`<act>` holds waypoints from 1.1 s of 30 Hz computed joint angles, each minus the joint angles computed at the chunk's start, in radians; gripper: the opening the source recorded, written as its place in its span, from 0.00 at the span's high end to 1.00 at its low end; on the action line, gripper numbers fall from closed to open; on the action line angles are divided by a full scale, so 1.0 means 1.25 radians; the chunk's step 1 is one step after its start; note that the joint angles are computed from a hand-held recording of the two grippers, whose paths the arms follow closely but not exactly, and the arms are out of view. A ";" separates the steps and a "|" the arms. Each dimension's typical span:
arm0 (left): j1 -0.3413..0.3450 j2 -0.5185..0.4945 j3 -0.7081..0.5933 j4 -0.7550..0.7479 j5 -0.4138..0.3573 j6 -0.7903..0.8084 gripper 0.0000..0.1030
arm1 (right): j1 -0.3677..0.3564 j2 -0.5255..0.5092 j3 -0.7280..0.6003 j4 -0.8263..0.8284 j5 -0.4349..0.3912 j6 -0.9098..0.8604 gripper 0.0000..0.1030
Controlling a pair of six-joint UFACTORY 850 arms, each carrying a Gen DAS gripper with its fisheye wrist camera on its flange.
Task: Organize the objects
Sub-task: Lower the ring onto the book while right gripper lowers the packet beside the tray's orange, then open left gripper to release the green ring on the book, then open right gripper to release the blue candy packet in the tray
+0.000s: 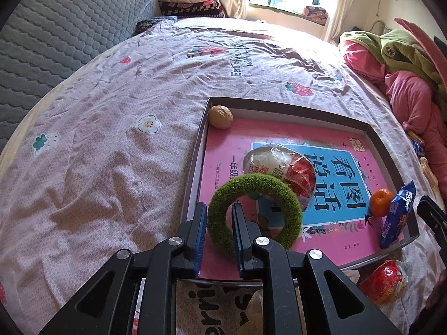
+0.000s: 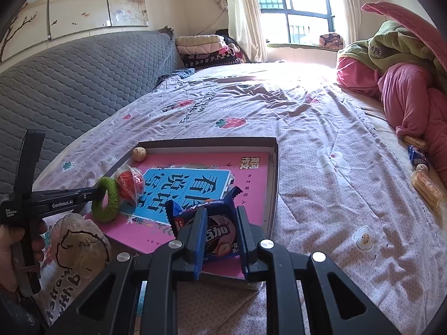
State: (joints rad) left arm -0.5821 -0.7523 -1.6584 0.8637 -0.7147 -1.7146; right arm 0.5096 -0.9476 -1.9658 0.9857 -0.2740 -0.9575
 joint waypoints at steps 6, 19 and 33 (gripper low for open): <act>-0.006 0.007 0.001 0.012 -0.006 -0.010 0.78 | -0.002 0.003 0.004 0.013 0.000 -0.010 0.80; -0.026 0.017 -0.006 0.040 -0.032 -0.028 0.56 | -0.002 0.016 0.016 0.025 0.005 -0.013 0.79; -0.052 0.041 0.000 0.072 -0.054 -0.053 0.45 | 0.003 0.049 0.057 0.143 0.020 -0.147 0.64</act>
State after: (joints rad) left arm -0.6476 -0.7017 -1.6586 0.9539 -0.7820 -1.7807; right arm 0.5130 -0.8859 -1.8944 1.1650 -0.2495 -1.1412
